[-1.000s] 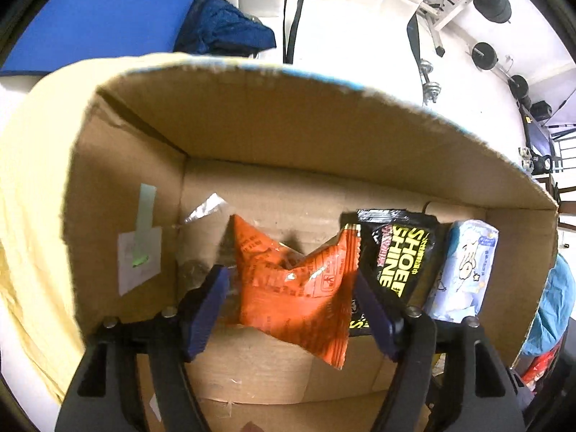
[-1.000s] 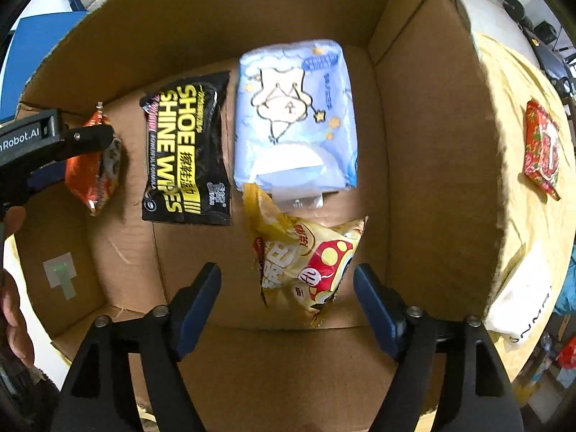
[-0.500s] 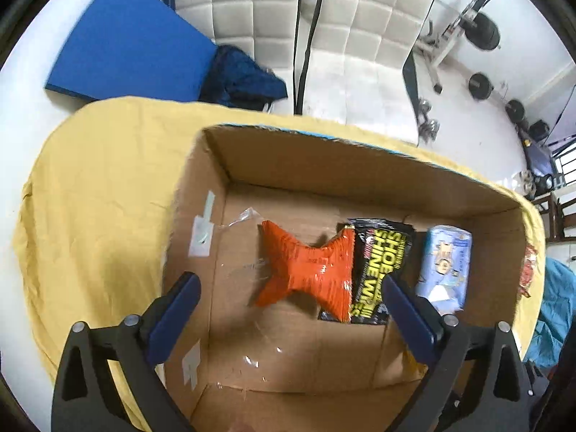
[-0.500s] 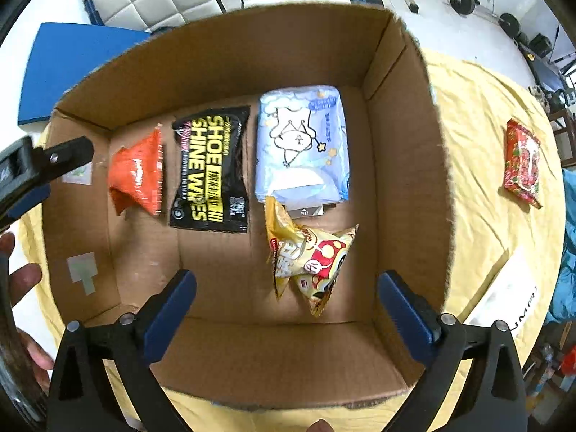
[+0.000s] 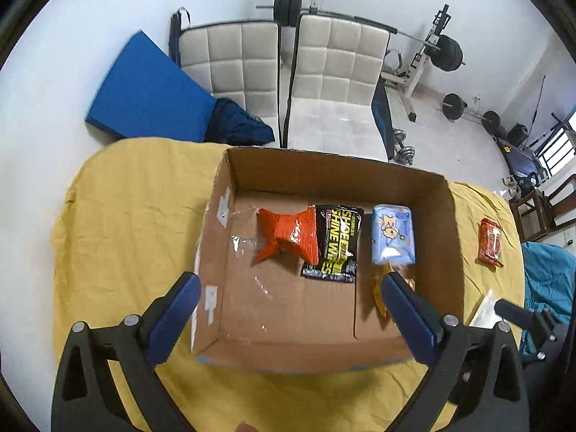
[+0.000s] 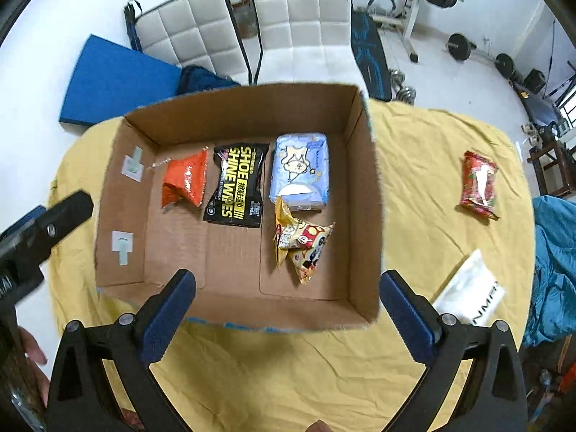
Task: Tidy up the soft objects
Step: 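Grasp red floral snack bag with left tool while right tool grasps white NMAX pouch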
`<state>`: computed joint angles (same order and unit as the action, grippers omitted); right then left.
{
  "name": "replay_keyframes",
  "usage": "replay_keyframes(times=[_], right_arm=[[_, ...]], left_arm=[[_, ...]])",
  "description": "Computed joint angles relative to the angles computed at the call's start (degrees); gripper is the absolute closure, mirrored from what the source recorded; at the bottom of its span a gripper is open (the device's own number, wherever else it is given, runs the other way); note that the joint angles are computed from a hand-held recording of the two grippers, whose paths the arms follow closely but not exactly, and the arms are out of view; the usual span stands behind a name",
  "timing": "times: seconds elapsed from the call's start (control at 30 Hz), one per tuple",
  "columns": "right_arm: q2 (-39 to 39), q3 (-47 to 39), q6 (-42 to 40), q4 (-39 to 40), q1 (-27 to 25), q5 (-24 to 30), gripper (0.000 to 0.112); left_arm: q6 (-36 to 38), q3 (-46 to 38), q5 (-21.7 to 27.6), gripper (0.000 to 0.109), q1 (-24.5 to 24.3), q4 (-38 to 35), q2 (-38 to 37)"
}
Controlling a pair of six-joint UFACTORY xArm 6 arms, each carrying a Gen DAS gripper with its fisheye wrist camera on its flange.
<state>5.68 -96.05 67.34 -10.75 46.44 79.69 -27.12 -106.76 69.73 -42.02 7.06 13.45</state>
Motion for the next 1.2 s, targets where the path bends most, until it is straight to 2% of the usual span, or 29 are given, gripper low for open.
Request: replay_keyframes(times=[0.33, 0.53, 0.67, 0.8, 1.0, 1.1, 1.2], right_arm=[[-5.8, -0.4, 3.6, -3.1, 5.0, 1.7, 0.009], [-8.8, 2.1, 4.4, -3.1, 6.0, 0.4, 0.009], [-12.9, 6.9, 5.4, -2.5, 5.5, -1.3, 0.009], [-20.1, 15.4, 8.0, -2.2, 4.2, -1.4, 0.009], [-37.0, 35.8, 12.1, 1.4, -3.5, 2.5, 0.009], [-45.3, 46.9, 12.2, 5.2, -10.6, 3.7, 0.009], [-52.2, 58.1, 9.4, 12.0, -19.2, 0.3, 0.009]], left_arm=[[-3.9, 4.8, 2.5, 0.006, -4.0, 5.3, -7.9], [-6.4, 3.9, 4.4, 0.006, -5.7, 7.7, -8.3], [-8.1, 2.5, 5.9, 0.006, -7.3, 8.7, -7.5], [-9.3, -1.7, 8.9, 0.006, -10.5, 11.3, -3.8], [-10.3, -9.6, 11.5, 0.006, -15.6, 12.4, 4.6], [-10.6, -14.0, 11.7, 0.006, -17.4, 12.4, 9.6], [-10.2, -23.4, 16.5, 0.006, -19.1, 13.3, 17.5]])
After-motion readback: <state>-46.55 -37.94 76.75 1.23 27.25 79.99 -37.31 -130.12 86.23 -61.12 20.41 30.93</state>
